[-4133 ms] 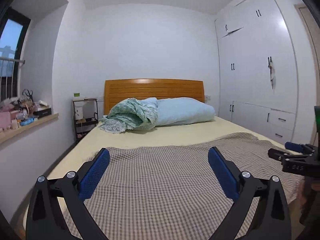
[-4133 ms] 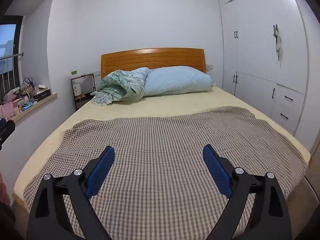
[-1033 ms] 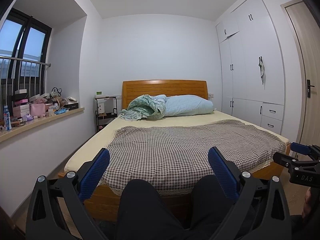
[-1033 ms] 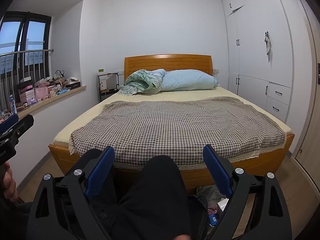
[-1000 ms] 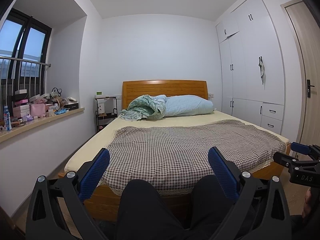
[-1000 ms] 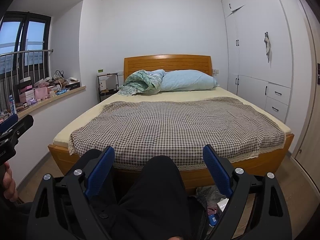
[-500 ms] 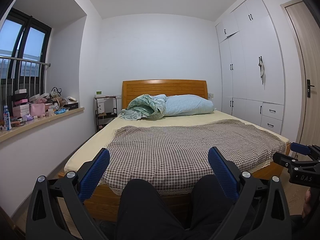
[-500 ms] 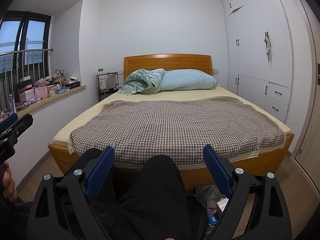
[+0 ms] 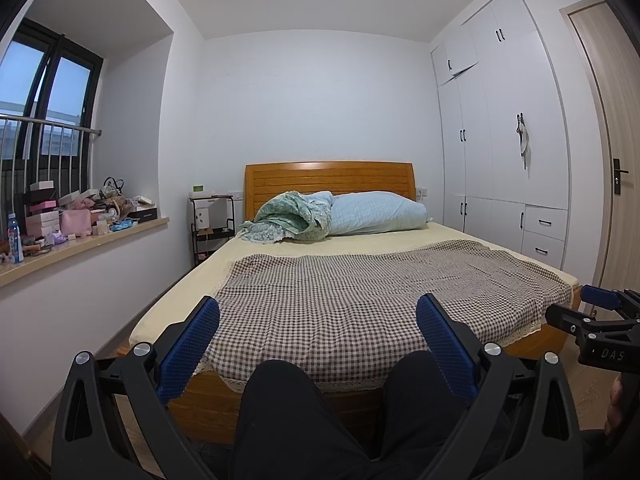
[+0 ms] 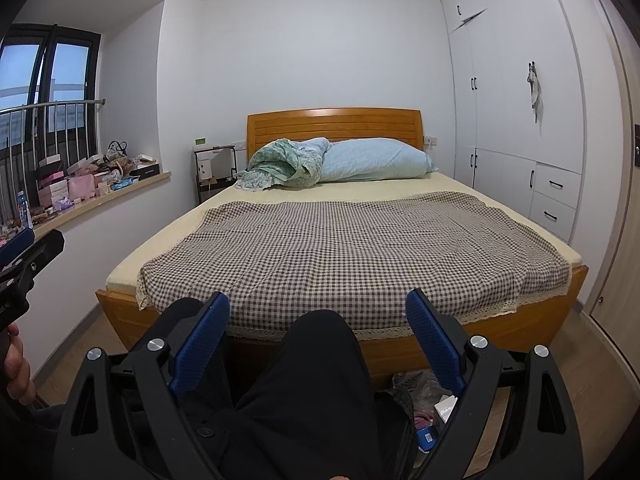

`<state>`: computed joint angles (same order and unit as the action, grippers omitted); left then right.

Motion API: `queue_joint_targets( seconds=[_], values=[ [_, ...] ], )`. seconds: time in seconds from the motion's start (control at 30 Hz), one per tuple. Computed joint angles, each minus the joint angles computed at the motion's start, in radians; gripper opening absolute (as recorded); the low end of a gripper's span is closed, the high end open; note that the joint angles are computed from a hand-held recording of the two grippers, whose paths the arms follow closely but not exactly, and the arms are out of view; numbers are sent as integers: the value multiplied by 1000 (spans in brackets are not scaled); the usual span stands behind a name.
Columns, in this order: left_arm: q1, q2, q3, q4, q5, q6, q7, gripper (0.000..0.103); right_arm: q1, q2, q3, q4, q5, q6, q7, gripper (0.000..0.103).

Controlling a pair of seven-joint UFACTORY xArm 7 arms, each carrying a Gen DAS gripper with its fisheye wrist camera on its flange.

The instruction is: Collect trash

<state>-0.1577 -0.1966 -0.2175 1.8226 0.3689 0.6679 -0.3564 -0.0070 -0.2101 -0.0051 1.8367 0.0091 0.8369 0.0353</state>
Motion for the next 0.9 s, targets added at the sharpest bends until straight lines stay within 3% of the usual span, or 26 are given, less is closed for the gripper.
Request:
queue_joint_targets(
  seconds=[0.9],
  values=[
    [-7, 0, -22, 12, 54, 28, -41, 95, -2, 11, -4, 23, 8, 23, -3, 86]
  ],
)
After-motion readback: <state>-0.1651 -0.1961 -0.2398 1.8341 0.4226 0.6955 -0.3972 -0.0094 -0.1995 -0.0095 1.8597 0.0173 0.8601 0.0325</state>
